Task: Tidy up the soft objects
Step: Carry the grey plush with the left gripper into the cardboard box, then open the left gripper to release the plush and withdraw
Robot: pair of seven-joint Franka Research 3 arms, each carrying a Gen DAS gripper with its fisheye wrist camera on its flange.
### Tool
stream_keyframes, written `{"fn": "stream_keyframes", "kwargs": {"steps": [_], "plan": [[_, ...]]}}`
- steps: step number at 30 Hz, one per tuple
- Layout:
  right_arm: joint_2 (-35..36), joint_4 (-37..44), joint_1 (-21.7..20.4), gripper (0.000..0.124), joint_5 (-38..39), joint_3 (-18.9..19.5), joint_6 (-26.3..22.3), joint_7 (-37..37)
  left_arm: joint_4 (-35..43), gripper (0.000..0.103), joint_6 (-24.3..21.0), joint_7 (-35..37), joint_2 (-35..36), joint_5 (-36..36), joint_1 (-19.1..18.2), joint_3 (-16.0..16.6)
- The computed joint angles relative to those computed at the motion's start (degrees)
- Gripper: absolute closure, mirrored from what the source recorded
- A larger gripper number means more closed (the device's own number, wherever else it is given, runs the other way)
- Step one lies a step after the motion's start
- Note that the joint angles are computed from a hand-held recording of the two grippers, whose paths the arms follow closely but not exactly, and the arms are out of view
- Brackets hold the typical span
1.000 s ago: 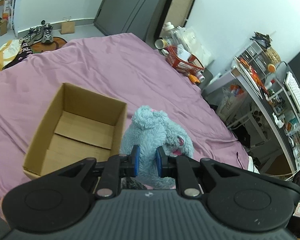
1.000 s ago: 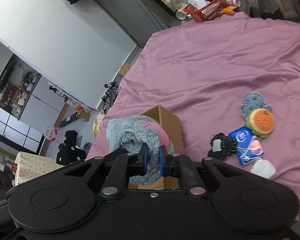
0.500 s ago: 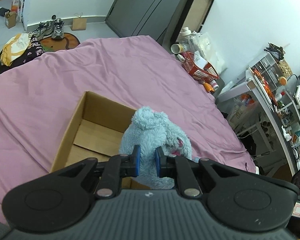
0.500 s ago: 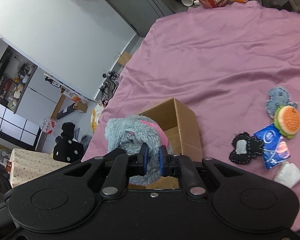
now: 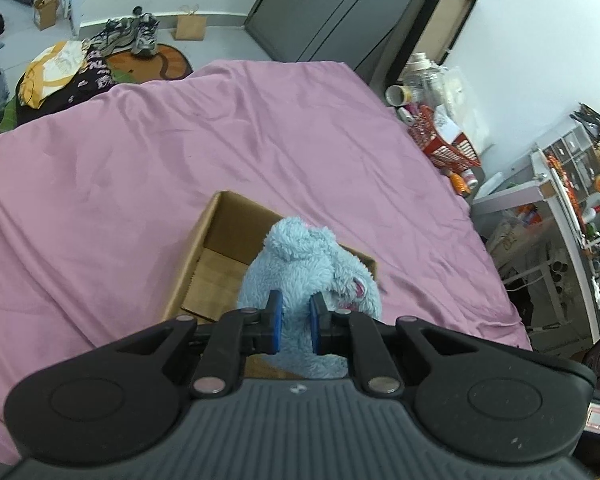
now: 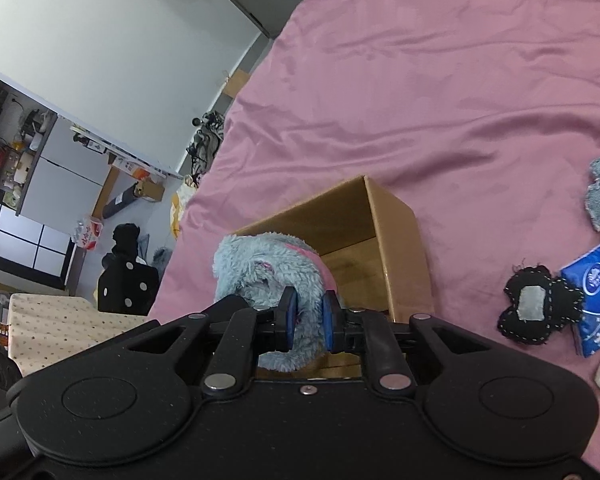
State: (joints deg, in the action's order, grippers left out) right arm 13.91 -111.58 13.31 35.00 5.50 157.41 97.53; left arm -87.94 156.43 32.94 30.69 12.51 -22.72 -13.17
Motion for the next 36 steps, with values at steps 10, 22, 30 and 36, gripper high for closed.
{"fn": "stream_keyframes", "kwargs": {"steps": [10,22,30,36], "plan": [[1.7,2.4,-0.8,0.108,-0.2,0.0,-2.8,0.3,6.3,0.091,-4.2,0.8,4.9,-0.7,-0.1,0.6],[-2.5,-0.8,-1.4,0.108,1.0,-0.8,-2.1,-2.6,13.5,0.090,-12.9,-0.1,9.6,-1.3,-1.1,1.5],[-5.8,-4.3,-1.5,0.107,3.5,-1.1,-1.3,-3.7,13.4,0.087,-14.4,0.2,7.6,0.2,-1.9,1.4],[-10.1,-9.0,-1.5,0.095,5.6,-1.7,-0.3,-5.7,11.6,0.077,-15.8,-1.6,5.0,1.8,-3.1,1.9]]}}
